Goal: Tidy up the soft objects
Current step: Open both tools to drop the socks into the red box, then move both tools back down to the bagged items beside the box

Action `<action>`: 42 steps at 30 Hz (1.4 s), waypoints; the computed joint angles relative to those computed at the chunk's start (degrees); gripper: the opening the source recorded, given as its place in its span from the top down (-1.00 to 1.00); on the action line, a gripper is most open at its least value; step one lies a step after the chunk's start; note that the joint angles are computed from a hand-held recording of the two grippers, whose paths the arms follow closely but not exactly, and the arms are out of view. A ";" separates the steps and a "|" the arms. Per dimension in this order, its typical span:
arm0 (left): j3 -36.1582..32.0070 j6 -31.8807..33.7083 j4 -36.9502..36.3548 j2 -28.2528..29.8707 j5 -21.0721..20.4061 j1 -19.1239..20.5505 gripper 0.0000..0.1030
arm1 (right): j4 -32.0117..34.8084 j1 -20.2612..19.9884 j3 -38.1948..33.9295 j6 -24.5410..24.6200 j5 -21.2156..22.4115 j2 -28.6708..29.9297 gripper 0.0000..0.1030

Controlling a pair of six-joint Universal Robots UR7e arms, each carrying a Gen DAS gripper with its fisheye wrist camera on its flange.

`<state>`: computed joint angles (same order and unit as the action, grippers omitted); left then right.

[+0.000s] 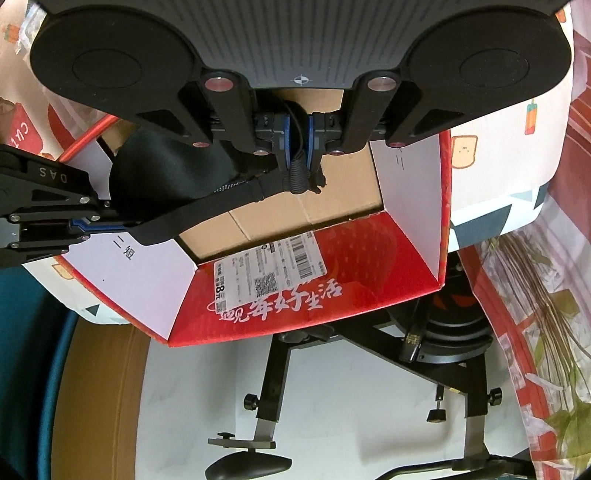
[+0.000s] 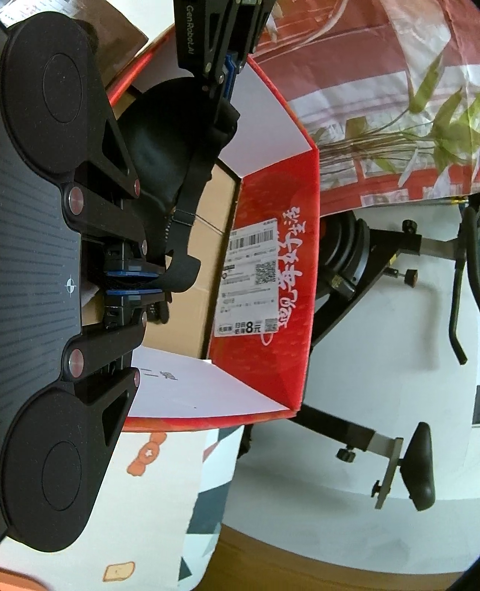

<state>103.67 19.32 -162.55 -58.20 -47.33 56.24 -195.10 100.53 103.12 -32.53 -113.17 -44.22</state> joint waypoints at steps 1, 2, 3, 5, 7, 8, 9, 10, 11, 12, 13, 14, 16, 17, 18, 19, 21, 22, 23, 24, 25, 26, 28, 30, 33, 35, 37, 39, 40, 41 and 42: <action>-0.02 0.08 -0.09 0.04 0.05 0.01 0.81 | -0.10 0.00 0.02 0.02 -0.03 0.01 0.89; 0.10 0.34 -0.48 -0.04 -0.02 -0.02 0.81 | -0.09 0.08 -0.04 0.02 -0.29 0.06 0.89; 0.30 0.91 -1.50 -0.10 -0.15 -0.02 0.76 | -0.12 0.16 -0.11 0.02 -0.61 0.13 0.89; 0.61 0.66 -3.03 -0.20 0.14 -0.07 0.75 | -0.13 0.43 -0.20 0.04 -1.42 0.19 0.87; 0.83 0.21 -3.55 -0.51 -0.07 -0.14 0.75 | -0.85 0.90 -0.24 -0.64 -2.48 0.42 0.83; 1.00 0.36 -4.10 -0.62 -0.12 -0.24 0.72 | -1.75 1.15 -0.15 -1.41 -2.95 0.56 0.76; 1.34 0.67 -5.03 -0.78 -0.01 -0.42 0.65 | -2.94 1.49 -0.13 -2.08 -3.58 0.82 0.67; 1.68 0.20 -5.80 -0.91 0.44 -0.71 0.59 | -4.43 1.74 0.04 -2.82 -4.04 0.99 0.64; 2.07 0.34 -6.63 -1.18 0.35 -0.91 0.44 | -6.06 2.01 0.28 -3.59 -4.36 1.10 0.58; 2.45 0.47 -7.46 -1.47 0.20 -1.12 0.26 | -7.37 2.23 0.50 -4.18 -4.66 1.16 0.49; 2.94 0.64 -8.47 -1.81 0.10 -1.37 0.17 | -8.65 2.43 0.95 -4.56 -4.58 1.05 0.45; 3.45 0.86 -9.59 -2.12 0.18 -1.67 -0.02 | -9.58 2.51 1.46 -4.61 -4.34 0.81 0.33; 4.64 1.55 -12.39 -2.61 0.96 -2.46 -0.26 | -11.13 2.69 2.49 -4.22 -4.15 0.24 0.20; 5.39 1.62 -13.74 -2.99 1.52 -2.94 -0.40 | -11.72 2.79 3.08 -3.89 -3.99 -0.09 0.10; 6.12 1.41 -14.74 -3.44 1.77 -3.32 -0.55 | -12.41 2.93 3.71 -3.60 -3.91 -0.45 -0.07; 7.07 1.06 -15.70 -4.15 1.75 -3.72 -0.64 | -13.47 3.14 4.24 -3.50 -4.10 -0.56 -0.19; 9.30 0.15 -17.87 -5.59 1.88 -4.50 -0.90 | -15.73 3.48 5.51 -3.42 -3.97 -0.90 -0.45; 10.49 -0.34 -18.85 -6.37 1.93 -4.85 -0.92 | -16.20 3.62 6.12 -3.13 -3.70 -1.24 -0.48; 11.49 -0.87 -19.22 -7.13 1.81 -5.13 -0.93 | -16.60 3.77 6.78 -2.65 -3.50 -1.60 -0.60; 12.53 -1.46 -19.43 -7.84 1.98 -5.46 -0.94 | -17.06 3.89 7.47 -2.09 -3.30 -1.96 -0.73; 13.61 -2.01 -19.90 -8.44 2.61 -5.87 -0.95 | -17.72 3.96 8.23 -1.57 -2.92 -2.26 -0.77; 14.73 -2.72 -20.39 -9.02 3.35 -6.32 -0.99 | -18.24 4.02 9.03 -1.06 -2.39 -2.61 -0.81; 16.98 -3.79 -21.30 -10.42 4.46 -7.02 -1.00 | -18.78 4.21 10.56 -0.12 -1.63 -3.35 -0.89; 18.90 -4.29 -21.80 -11.58 5.82 -7.80 -1.00 | -19.88 4.37 12.09 0.53 -0.66 -3.87 -0.99; 21.96 -4.46 -22.87 -13.51 6.89 -8.87 -1.00 | -21.74 4.76 14.60 1.42 0.35 -4.59 -0.99; 23.70 -5.31 -22.81 -14.78 7.43 -9.42 -1.00 | -23.03 4.74 16.38 2.12 1.14 -5.11 -0.99; 25.12 -7.33 -21.41 -16.06 7.91 -9.79 -1.00 | -24.33 4.59 18.21 2.76 1.79 -5.49 -0.99; 26.50 -9.45 -20.22 -17.22 8.12 -10.12 -1.00 | -25.68 4.30 20.09 3.52 2.19 -5.71 -0.99; 27.34 -10.30 -20.13 -17.84 8.21 -10.30 -1.00 | -26.29 4.01 20.99 3.95 2.47 -5.79 -0.99; 28.04 -10.96 -20.56 -18.15 8.18 -10.38 -1.00 | -26.86 3.66 22.00 4.48 2.68 -5.86 -0.99; 28.64 -11.54 -21.16 -18.36 8.04 -10.41 -1.00 | -27.44 3.30 22.86 4.84 2.73 -5.84 -0.99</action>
